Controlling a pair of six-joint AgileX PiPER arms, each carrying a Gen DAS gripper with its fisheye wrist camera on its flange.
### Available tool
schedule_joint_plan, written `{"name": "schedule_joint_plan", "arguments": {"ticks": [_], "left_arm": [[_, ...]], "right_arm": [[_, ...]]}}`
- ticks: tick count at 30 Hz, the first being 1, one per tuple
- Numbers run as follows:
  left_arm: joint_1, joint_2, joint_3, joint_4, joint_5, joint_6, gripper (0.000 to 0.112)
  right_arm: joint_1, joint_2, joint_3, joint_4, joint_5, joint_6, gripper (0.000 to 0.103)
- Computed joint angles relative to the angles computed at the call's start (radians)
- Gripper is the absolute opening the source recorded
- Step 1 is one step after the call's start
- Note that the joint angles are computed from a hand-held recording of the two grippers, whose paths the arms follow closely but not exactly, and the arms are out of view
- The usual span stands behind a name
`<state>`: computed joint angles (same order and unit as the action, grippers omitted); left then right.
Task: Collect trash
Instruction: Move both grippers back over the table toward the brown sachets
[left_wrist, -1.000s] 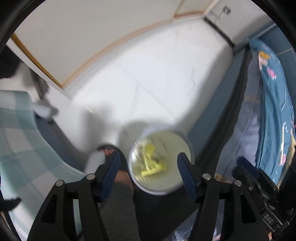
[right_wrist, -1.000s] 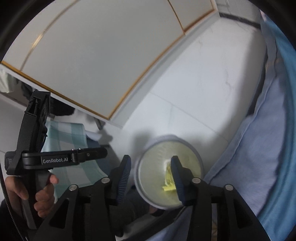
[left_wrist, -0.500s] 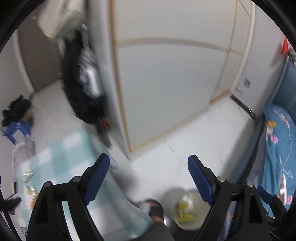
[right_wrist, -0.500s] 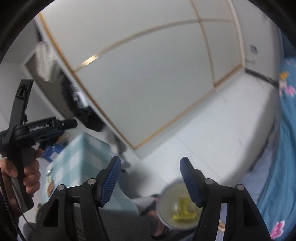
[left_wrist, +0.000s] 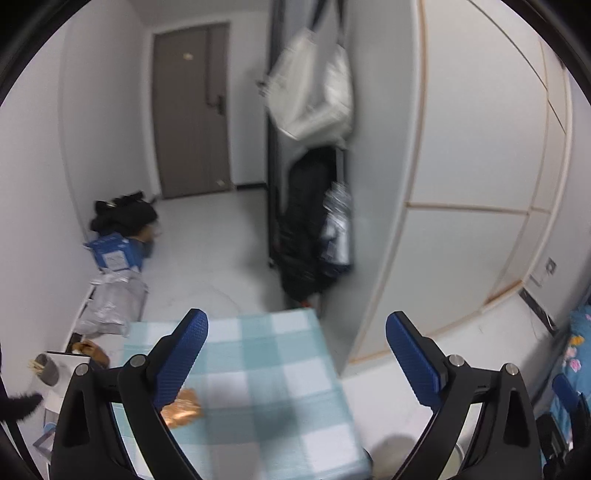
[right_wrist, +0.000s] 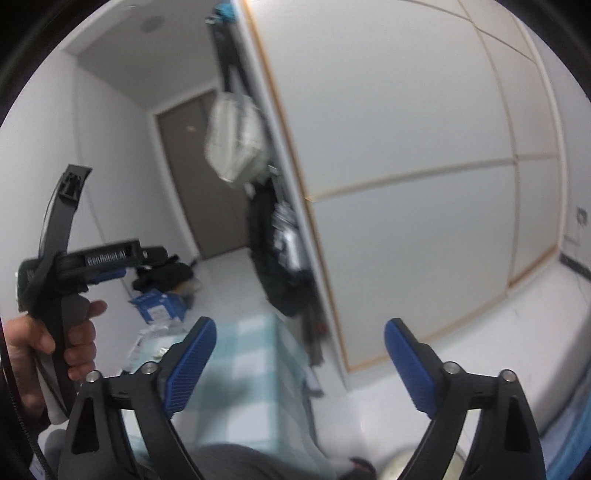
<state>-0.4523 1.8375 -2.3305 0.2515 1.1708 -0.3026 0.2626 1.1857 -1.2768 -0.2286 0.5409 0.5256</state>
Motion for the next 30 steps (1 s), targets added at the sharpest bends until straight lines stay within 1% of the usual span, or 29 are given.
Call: {"name": "schedule_joint_plan", "arguments": {"ticks": [2, 4, 5, 6, 9, 11, 15, 18, 21, 24, 26, 27, 30], "left_arm": [[0.034, -0.047, 0.083, 0.022, -0.055, -0.030, 0.097], [0.067, -0.080, 0.146, 0.046, -0.095, -0.063, 0.097], [0.087, -0.101, 0.188, 0.061, -0.120, -0.086, 0.097], [0.103, -0.104, 0.199, 0.063, -0.133, -0.098, 0.097], [0.161, -0.154, 0.298, 0.061, -0.195, -0.139, 0.097], [0.193, -0.168, 0.331, 0.068, -0.215, -0.161, 0.097], [0.271, -0.200, 0.419, 0.057, -0.285, -0.208, 0.097], [0.329, -0.206, 0.478, 0.064, -0.345, -0.259, 0.097], [0.382, -0.224, 0.551, 0.066, -0.402, -0.282, 0.097], [0.429, -0.215, 0.599, 0.055, -0.452, -0.269, 0.097], [0.457, -0.204, 0.619, 0.023, -0.472, -0.250, 0.097], [0.474, -0.191, 0.618, -0.014, -0.471, -0.224, 0.097], [0.520, -0.152, 0.600, -0.104, -0.441, -0.155, 0.097]], "right_arm": [[0.063, 0.040, -0.044, -0.070, -0.014, 0.051, 0.098], [0.096, 0.087, -0.091, -0.080, -0.033, 0.058, 0.098], [0.117, 0.112, -0.121, -0.100, -0.033, 0.075, 0.099], [0.145, 0.148, -0.158, -0.128, -0.036, 0.090, 0.099], [0.204, 0.221, -0.239, -0.178, -0.025, 0.095, 0.099], [0.248, 0.282, -0.305, -0.198, -0.017, 0.084, 0.099], [0.303, 0.367, -0.406, -0.191, 0.022, 0.022, 0.099], [0.315, 0.454, -0.510, -0.113, 0.059, -0.054, 0.101], [0.331, 0.553, -0.629, -0.098, 0.109, -0.096, 0.102], [0.330, 0.665, -0.776, -0.021, 0.169, -0.194, 0.102], [0.330, 0.759, -0.902, 0.042, 0.220, -0.268, 0.102], [0.331, 0.804, -0.964, 0.072, 0.251, -0.305, 0.102], [0.332, 1.000, -1.253, 0.145, 0.390, -0.395, 0.102]]}}
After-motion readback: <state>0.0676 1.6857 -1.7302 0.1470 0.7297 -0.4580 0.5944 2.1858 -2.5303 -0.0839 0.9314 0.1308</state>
